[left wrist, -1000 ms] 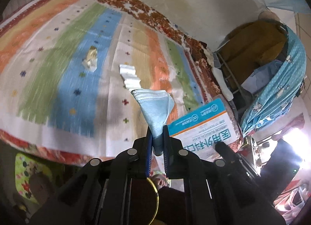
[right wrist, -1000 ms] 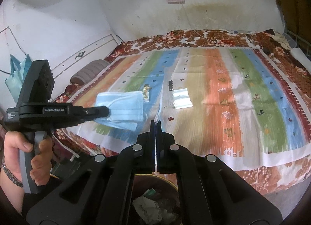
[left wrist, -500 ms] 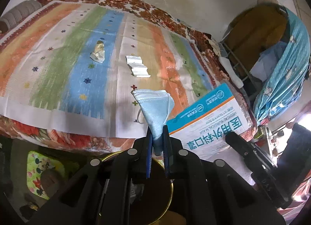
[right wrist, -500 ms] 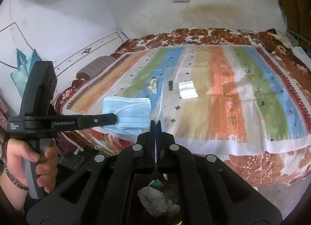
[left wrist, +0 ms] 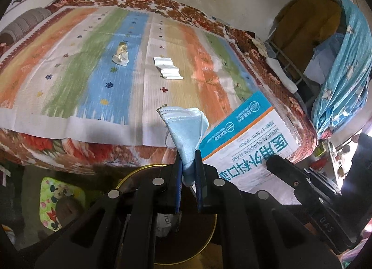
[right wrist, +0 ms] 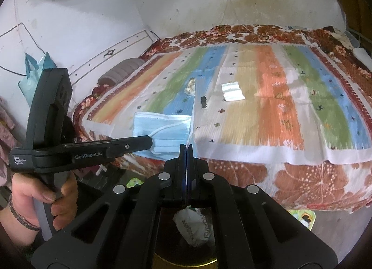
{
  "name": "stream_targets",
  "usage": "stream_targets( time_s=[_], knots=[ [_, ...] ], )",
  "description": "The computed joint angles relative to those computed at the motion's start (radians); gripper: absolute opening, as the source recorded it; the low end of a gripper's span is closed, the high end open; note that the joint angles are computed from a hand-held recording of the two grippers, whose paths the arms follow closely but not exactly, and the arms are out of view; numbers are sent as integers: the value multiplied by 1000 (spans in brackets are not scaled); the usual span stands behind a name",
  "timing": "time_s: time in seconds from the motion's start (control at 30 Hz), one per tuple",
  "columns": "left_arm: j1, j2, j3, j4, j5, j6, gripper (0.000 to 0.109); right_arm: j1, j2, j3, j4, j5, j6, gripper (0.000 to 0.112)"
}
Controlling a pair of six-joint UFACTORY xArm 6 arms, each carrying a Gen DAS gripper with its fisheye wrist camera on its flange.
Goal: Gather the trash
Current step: 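Carry the blue mask and the clear wrapper with both tools toward the black bin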
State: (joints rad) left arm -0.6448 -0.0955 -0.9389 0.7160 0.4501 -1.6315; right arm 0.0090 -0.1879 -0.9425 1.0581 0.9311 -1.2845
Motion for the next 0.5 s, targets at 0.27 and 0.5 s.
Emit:
stream_targets(
  time_s=[0.27, 0.5],
  knots=[
    [-39, 26, -11, -42, 50, 19, 9, 15, -28, 61, -52, -44, 34, 0],
    [-72, 68, -43, -118, 128, 72, 9, 40, -27, 99, -125, -85, 86, 0]
  ],
)
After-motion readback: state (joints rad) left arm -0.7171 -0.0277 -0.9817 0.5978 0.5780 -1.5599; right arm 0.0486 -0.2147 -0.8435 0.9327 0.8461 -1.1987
